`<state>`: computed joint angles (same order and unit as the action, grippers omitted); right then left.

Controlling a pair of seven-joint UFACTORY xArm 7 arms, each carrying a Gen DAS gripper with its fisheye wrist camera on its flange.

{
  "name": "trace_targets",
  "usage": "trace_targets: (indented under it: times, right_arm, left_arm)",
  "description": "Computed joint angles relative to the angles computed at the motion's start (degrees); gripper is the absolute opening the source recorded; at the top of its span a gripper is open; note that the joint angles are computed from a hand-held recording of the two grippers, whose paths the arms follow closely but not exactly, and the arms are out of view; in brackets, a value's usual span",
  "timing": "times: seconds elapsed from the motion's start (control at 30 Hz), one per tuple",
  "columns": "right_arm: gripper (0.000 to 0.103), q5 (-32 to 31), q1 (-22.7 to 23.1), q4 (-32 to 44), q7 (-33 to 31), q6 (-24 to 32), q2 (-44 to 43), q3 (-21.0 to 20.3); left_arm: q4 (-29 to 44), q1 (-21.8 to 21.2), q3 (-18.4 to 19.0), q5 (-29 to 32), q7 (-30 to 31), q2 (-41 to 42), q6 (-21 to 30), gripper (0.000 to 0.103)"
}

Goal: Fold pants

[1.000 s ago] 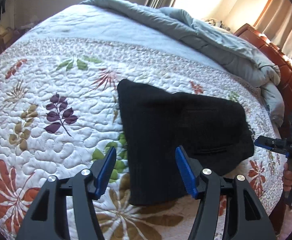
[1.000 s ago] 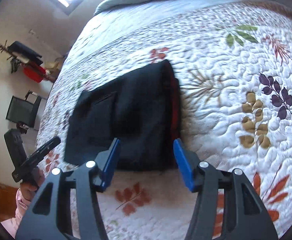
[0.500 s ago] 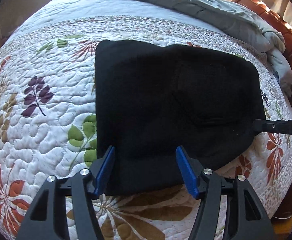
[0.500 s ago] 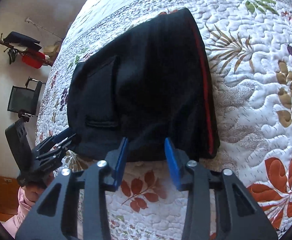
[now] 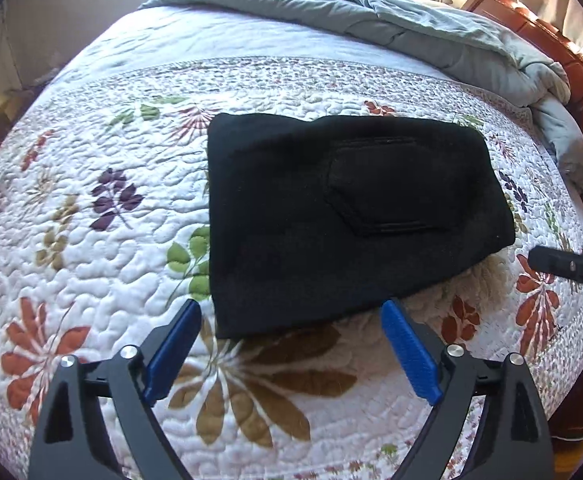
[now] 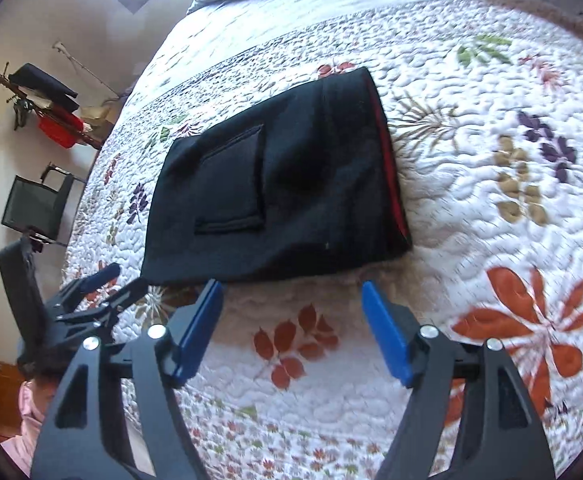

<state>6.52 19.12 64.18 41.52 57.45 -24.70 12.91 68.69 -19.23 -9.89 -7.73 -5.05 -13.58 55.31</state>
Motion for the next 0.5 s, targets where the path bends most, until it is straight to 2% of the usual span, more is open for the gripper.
trace_targets:
  times: [0.17, 0.5]
  right_arm:
    - [0.077, -6.66, -0.81, 1.83, 3.63, 5.95, -0.30, 4.02]
    - [0.087, -9.87, 0.96, 3.29, 8.85, 8.67, -0.72, 6.89]
  left_arm:
    - [-2.54, 0.38, -0.36, 1.23, -2.68, -3.67, 0.18, 0.093]
    - [-2.54, 0.32, 0.22, 0.07, -3.25, -7.37, 4.12, 0.093]
